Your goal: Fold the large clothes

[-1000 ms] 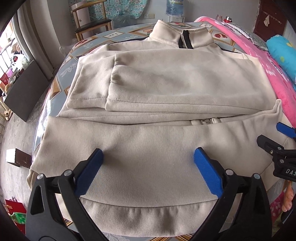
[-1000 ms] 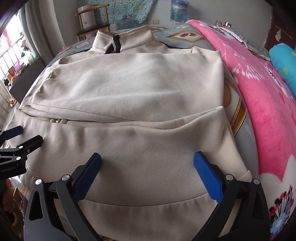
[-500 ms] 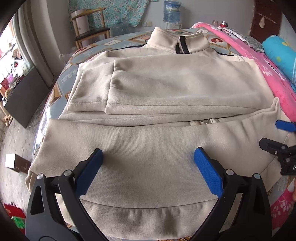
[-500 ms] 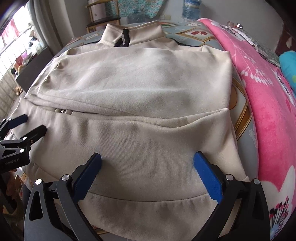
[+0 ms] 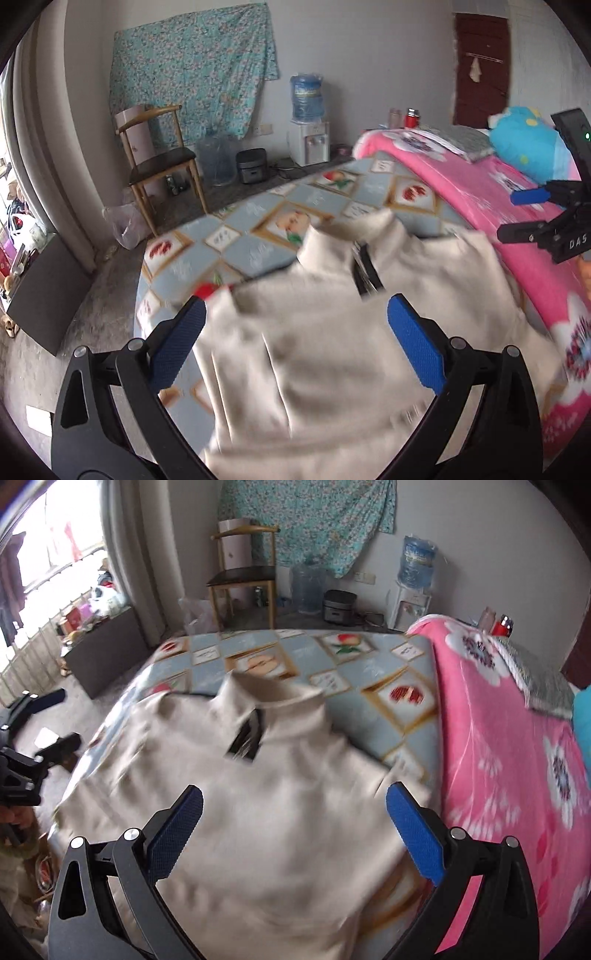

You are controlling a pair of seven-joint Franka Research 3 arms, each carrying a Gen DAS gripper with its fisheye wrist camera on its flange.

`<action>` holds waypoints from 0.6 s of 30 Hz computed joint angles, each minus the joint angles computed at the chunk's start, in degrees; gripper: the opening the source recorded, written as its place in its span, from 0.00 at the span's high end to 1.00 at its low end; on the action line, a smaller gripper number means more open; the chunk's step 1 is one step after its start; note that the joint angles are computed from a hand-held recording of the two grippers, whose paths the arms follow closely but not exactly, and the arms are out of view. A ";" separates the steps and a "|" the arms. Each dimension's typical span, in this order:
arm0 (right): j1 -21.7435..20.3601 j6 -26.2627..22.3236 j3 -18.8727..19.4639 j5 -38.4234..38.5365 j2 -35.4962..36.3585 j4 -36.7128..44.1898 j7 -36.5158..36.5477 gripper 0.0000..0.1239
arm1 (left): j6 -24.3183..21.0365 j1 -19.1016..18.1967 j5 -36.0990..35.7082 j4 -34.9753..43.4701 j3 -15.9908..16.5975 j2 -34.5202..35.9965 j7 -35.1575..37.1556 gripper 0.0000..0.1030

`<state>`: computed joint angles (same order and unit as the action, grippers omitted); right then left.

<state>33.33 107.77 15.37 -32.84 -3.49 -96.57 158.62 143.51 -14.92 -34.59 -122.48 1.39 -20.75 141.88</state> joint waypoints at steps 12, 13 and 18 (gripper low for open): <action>-10.09 12.19 -10.60 24.75 15.11 5.73 -12.67 0.23 | -11.44 1.42 18.98 38.48 -12.28 38.02 -30.75 0.23; -9.94 11.60 -10.80 25.26 15.86 6.45 -13.48 0.26 | -11.94 1.07 21.31 39.47 -12.61 39.27 -32.15 0.26; -9.45 11.67 -11.16 28.43 16.70 6.80 -17.31 0.55 | -17.72 3.49 23.01 43.37 -16.41 43.09 -32.11 0.71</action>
<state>23.88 119.44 4.21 -4.41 13.21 -89.77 141.31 125.79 -11.43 -11.58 -79.11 -15.02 22.34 109.78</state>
